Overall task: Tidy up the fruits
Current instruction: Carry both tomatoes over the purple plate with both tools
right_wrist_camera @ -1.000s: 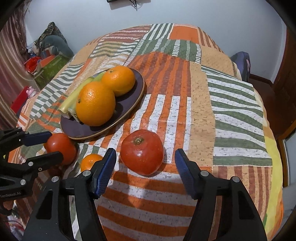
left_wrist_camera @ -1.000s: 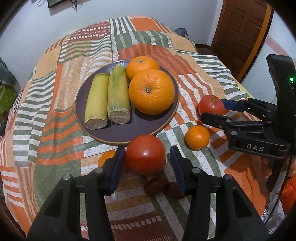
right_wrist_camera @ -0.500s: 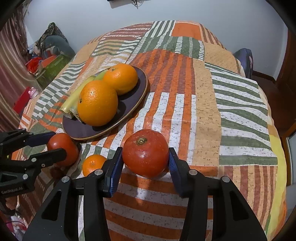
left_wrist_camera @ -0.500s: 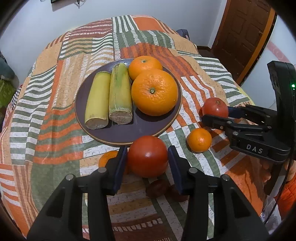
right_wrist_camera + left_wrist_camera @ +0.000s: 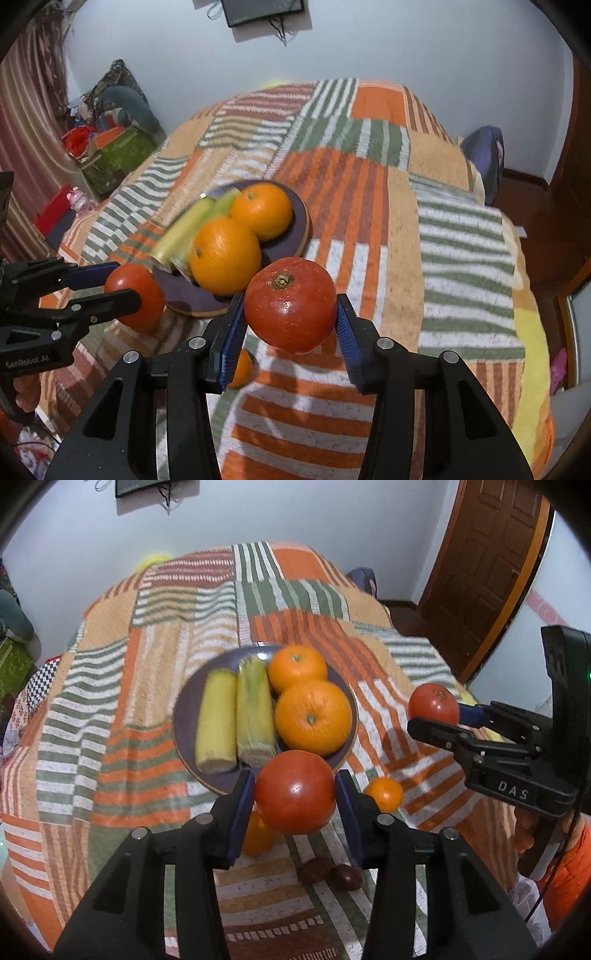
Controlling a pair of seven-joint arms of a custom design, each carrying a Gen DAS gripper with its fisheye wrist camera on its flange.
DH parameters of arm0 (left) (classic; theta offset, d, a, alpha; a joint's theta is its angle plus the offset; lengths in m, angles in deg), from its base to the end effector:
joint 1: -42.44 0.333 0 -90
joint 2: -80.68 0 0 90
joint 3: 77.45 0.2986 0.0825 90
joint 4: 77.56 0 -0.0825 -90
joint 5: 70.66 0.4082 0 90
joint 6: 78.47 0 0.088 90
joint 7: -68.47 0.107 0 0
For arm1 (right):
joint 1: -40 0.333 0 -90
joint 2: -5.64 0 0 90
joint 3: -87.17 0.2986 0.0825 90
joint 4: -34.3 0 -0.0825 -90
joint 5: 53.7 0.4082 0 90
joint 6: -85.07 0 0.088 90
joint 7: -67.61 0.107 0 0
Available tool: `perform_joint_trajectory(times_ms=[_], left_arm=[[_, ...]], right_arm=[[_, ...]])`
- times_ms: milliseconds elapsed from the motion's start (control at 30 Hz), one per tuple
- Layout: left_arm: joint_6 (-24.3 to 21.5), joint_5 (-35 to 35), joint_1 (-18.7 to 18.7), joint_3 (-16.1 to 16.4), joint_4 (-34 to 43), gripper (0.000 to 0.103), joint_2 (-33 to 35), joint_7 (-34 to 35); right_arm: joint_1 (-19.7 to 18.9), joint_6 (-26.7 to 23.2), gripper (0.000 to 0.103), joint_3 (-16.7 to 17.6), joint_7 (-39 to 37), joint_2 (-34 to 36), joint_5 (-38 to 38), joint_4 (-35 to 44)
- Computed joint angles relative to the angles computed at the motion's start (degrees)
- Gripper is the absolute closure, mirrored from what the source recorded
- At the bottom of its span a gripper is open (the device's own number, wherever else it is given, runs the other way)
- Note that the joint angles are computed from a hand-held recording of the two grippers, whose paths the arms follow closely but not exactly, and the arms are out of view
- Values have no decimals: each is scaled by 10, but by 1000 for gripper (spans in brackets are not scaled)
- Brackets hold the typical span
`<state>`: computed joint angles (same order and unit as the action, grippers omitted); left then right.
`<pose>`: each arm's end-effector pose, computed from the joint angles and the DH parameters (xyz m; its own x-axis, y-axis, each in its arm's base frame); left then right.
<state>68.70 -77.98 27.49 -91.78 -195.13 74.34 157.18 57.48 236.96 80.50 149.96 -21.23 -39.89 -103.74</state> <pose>0.5170 -0.2927 0.5308 -0.4276 -0.8979 0.1045 -0.7607 0.2949 -0.5783 0.4795 0.0800 0.5398 0.2098 -0.9594 -0.1888 -0.7627 -0.0397 -0.6455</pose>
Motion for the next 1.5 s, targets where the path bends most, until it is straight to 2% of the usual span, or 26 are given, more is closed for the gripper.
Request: perform_joint_trajectory(times_ms=[400,667,833,1033,1167,1333,1500], left_arm=[[25,24,19,10,39,58,9,-9],[21,43,25,15,92,58,56,-16],[1,6,25,19,123,59,92,2],[-11,14,23,25,145,59,127,-7],[-13,2,26,27,154,59,142,-5],[-24,-46,34,24,174,59,160,15],[-24,-46,32,26,185,58,171,14]], right_arm=[[28,38,59,2,-39,48,26,60],[36,53,59,10,-76,104,60,115],[15,40,59,34,-74,153,45,154],[-4,19,59,54,-72,184,42,177],[-8,12,59,58,-87,193,58,183],[-15,7,59,63,-92,202,66,188],[-21,-8,59,62,-106,203,84,194]])
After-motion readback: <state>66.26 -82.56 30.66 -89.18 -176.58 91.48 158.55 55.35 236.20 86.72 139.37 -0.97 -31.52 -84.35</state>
